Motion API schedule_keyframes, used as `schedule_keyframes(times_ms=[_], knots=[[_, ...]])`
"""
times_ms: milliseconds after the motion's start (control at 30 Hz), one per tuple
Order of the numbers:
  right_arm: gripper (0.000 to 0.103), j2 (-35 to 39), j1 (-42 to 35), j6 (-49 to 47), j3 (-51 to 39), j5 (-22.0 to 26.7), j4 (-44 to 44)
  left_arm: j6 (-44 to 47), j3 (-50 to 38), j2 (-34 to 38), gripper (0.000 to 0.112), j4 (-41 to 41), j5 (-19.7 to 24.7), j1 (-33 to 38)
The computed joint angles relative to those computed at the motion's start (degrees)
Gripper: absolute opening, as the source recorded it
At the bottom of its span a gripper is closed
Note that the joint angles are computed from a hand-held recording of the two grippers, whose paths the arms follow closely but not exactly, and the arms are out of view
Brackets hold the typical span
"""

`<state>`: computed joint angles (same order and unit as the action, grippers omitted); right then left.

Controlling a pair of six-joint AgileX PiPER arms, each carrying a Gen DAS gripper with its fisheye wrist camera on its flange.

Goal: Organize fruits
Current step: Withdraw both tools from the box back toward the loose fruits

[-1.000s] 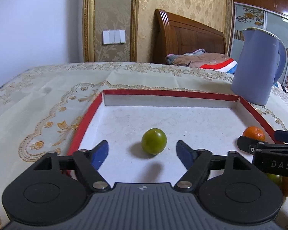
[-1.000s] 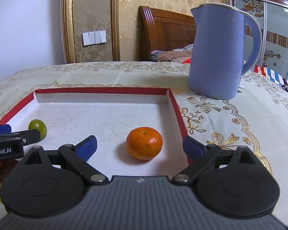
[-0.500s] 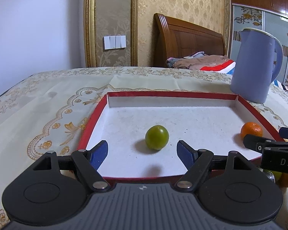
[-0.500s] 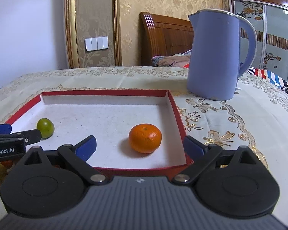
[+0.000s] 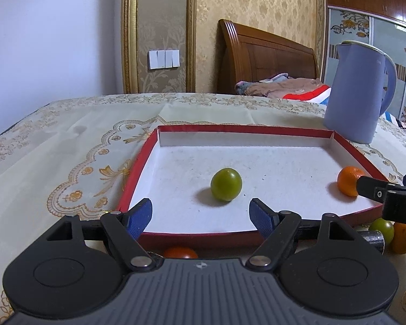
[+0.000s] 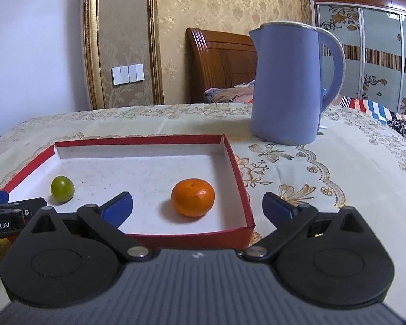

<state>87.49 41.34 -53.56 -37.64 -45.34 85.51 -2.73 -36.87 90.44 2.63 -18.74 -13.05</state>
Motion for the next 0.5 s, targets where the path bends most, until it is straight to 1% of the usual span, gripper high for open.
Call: schedule_keyframes(times_ms=[167,267,433,500], knots=[[0.102,-1.1,0.6,1.7,1.2,-0.4,-0.4,-0.6,-0.1,0.0,0.079,0.9,0.4,0.3],[0.103,-1.0,0.3,1.2,1.0,0.1,-0.2,0.3,0.0,0.0,0.079,0.0,0.4,0.1],[0.103,-1.2,0.9,1.7,1.5,-0.4,-0.4,1.2,0.0,-0.1,0.079,-0.9,0.3,-0.1],[0.103,-1.5,1.1,1.2,1.5,-0.1,0.3,0.5,0.0,-0.1,0.079,-0.2,0.4,0.1]])
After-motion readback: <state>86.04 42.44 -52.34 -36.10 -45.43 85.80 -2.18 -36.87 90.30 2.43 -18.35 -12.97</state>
